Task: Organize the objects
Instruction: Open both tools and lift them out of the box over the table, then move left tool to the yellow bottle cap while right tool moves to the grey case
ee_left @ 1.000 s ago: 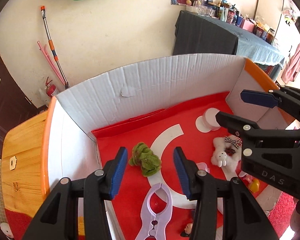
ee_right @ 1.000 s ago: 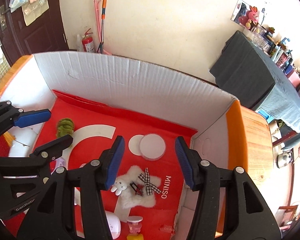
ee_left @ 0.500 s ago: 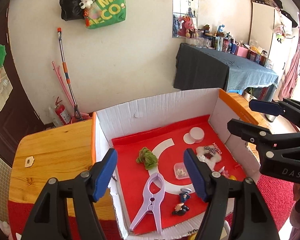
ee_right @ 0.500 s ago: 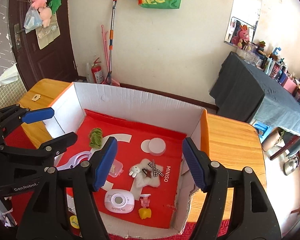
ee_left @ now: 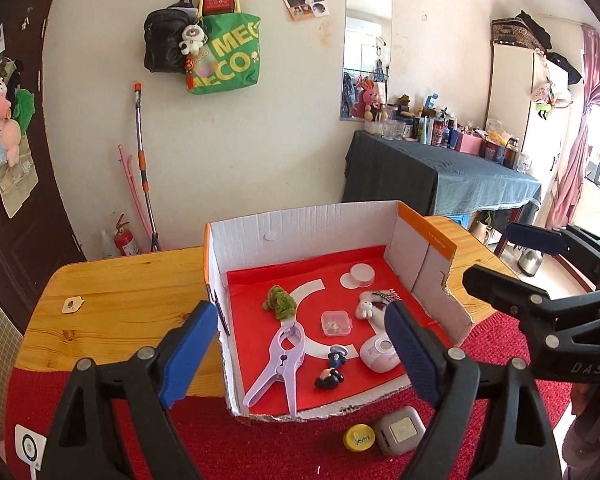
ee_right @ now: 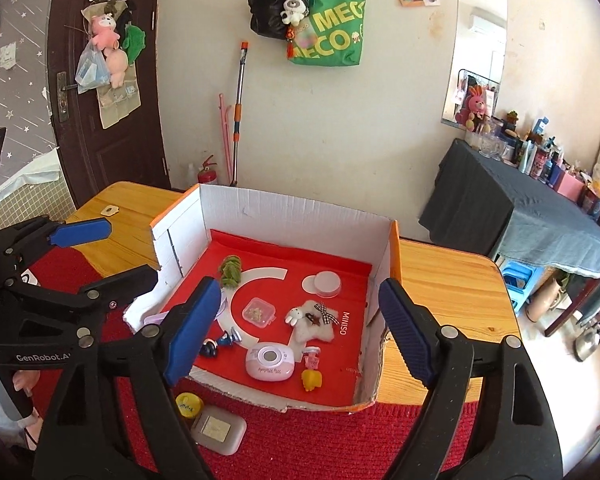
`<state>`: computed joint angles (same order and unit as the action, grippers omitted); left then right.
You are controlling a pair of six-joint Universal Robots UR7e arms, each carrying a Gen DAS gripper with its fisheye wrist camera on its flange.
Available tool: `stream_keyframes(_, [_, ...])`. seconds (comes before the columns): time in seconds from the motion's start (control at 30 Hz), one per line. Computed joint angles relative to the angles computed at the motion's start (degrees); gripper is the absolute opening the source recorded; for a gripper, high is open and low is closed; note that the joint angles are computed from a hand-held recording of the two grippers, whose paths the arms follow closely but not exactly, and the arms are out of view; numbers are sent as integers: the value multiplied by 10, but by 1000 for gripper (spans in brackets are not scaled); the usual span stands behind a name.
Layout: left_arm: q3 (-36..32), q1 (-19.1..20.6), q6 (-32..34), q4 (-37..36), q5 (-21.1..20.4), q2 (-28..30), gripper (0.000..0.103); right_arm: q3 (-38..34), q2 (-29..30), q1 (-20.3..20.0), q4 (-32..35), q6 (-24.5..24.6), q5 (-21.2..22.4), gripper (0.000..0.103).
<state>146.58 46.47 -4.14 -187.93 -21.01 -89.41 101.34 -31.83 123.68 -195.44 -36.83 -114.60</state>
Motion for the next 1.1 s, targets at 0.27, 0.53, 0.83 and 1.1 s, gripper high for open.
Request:
stream_keyframes(0.27, [80,-49,-98,30,34,-28,96,101,-23,-13,-92,14,19,93])
stream_keyframes(0.53, [120,-19,-183,50,-14,-19,97,155,-6,-37,-150,17,8,94])
stream_keyframes(0.83, [111,86,-185,-4,-106,56,97,149,29,-74,-95,51,4,94])
stream_keyframes(1.1, [105,103,-181,24,-107,35,97,128,38,-70,-35,65,8,94])
